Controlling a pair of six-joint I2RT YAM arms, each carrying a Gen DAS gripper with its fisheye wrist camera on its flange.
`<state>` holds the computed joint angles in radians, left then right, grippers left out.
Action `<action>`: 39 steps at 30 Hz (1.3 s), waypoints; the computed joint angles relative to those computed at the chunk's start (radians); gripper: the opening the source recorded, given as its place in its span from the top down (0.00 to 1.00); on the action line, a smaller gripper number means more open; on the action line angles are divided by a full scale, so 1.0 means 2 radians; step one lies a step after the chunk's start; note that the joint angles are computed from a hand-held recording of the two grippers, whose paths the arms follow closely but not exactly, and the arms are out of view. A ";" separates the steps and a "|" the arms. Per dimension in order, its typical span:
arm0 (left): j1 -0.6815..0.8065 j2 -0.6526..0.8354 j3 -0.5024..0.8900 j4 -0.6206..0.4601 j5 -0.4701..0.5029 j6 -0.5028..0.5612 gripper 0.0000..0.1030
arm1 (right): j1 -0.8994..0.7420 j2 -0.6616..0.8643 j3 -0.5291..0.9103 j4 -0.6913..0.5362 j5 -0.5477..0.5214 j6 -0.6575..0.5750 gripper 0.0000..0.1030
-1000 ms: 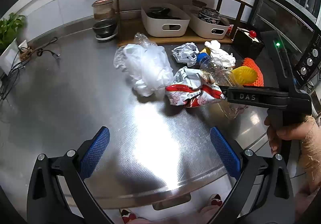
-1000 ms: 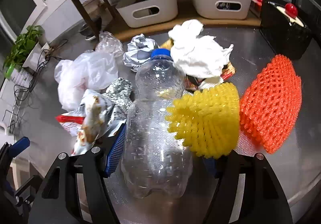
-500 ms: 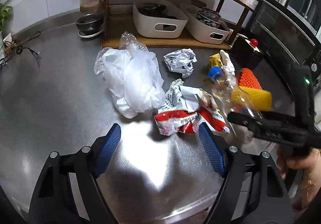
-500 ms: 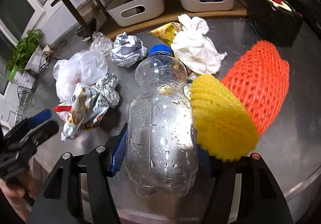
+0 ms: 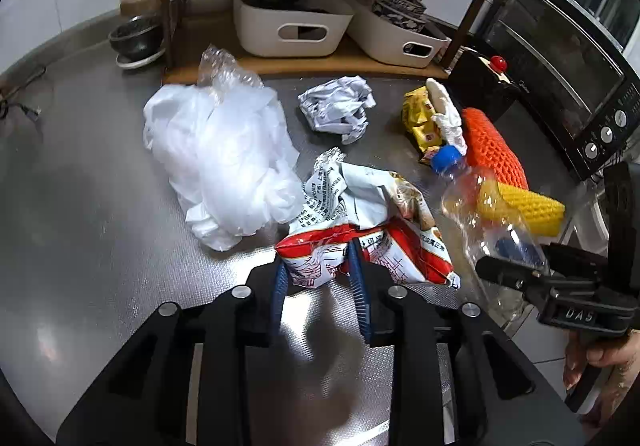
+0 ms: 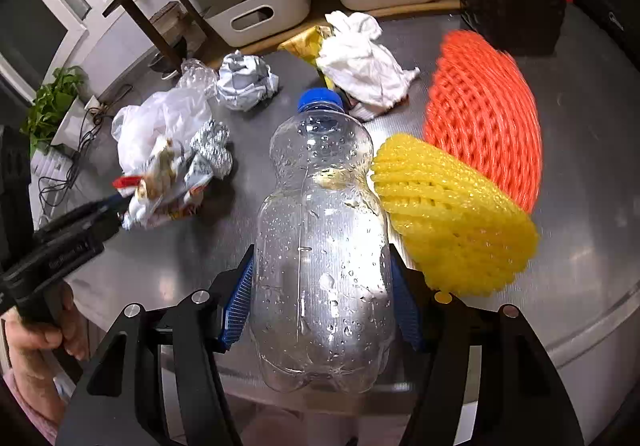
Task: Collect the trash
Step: 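Grasp the red-and-white snack wrapper with the left tool while the right tool grasps the plastic bottle, then lower both held items over the bin and open both tools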
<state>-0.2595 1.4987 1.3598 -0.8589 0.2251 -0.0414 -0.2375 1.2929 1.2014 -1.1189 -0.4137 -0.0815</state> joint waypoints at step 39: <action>0.030 -0.447 -0.226 -0.255 -0.023 -0.015 0.91 | 0.229 -0.304 -0.108 -0.157 0.018 0.145 0.40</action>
